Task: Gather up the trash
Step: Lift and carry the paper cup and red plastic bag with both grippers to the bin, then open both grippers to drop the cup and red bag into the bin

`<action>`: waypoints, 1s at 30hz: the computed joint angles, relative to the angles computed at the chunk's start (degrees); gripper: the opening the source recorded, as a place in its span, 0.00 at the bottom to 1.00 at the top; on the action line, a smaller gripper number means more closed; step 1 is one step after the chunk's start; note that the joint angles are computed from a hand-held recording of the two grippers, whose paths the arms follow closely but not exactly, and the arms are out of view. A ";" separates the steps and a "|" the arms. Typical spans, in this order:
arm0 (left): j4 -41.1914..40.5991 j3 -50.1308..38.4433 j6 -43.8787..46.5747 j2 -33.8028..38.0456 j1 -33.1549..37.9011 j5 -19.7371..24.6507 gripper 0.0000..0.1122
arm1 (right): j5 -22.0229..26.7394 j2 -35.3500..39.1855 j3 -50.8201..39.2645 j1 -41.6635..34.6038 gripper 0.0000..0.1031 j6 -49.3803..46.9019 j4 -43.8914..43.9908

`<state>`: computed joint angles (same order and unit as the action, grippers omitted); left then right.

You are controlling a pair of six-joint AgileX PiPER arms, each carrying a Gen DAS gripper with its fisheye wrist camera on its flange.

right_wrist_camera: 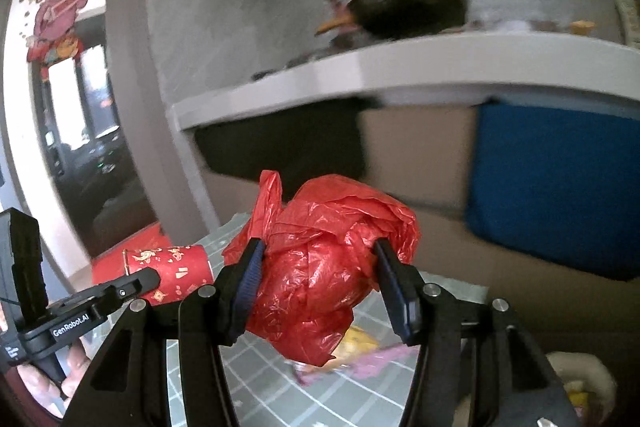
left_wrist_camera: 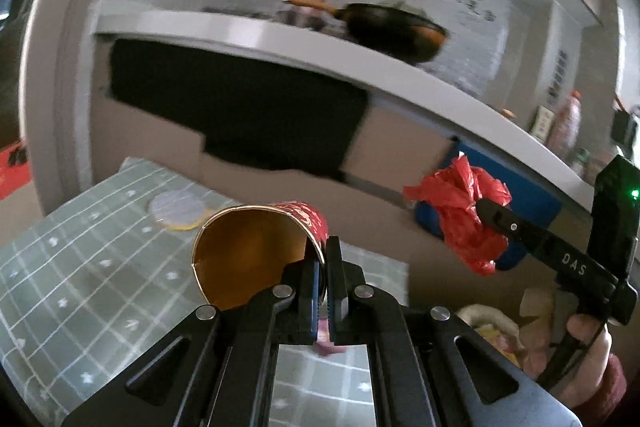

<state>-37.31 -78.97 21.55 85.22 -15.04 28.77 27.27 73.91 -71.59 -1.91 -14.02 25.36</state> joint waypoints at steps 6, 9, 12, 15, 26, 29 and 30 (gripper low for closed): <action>6.76 -3.70 -5.79 1.37 -12.05 -1.76 0.02 | 3.53 -12.03 8.77 -15.16 0.51 -12.15 11.85; 9.95 -6.66 -8.56 3.27 -17.76 -1.37 0.02 | 7.95 -15.63 11.93 -25.68 0.51 -21.11 21.06; 12.51 -9.96 -11.08 5.84 -22.59 -0.70 0.02 | 13.73 -18.00 14.63 -37.16 0.51 -29.29 28.72; 12.65 -12.28 -11.49 8.09 -25.95 0.18 0.02 | 18.95 -18.42 16.76 -47.19 0.51 -35.72 34.76; 10.93 -20.75 -11.62 18.82 -32.44 5.30 0.02 | 32.27 -16.05 24.39 -70.37 0.51 -51.43 44.43; 6.87 -24.98 -10.23 23.83 -32.39 10.57 0.02 | 33.15 -14.33 25.27 -72.56 0.51 -53.42 45.10; 6.50 -26.50 -10.53 25.66 -32.60 11.90 0.02 | 33.08 -13.70 25.49 -72.96 0.51 -53.87 45.17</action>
<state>-30.82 -105.47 11.02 110.88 -47.65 40.67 60.35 60.21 -46.11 -74.87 -67.89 70.53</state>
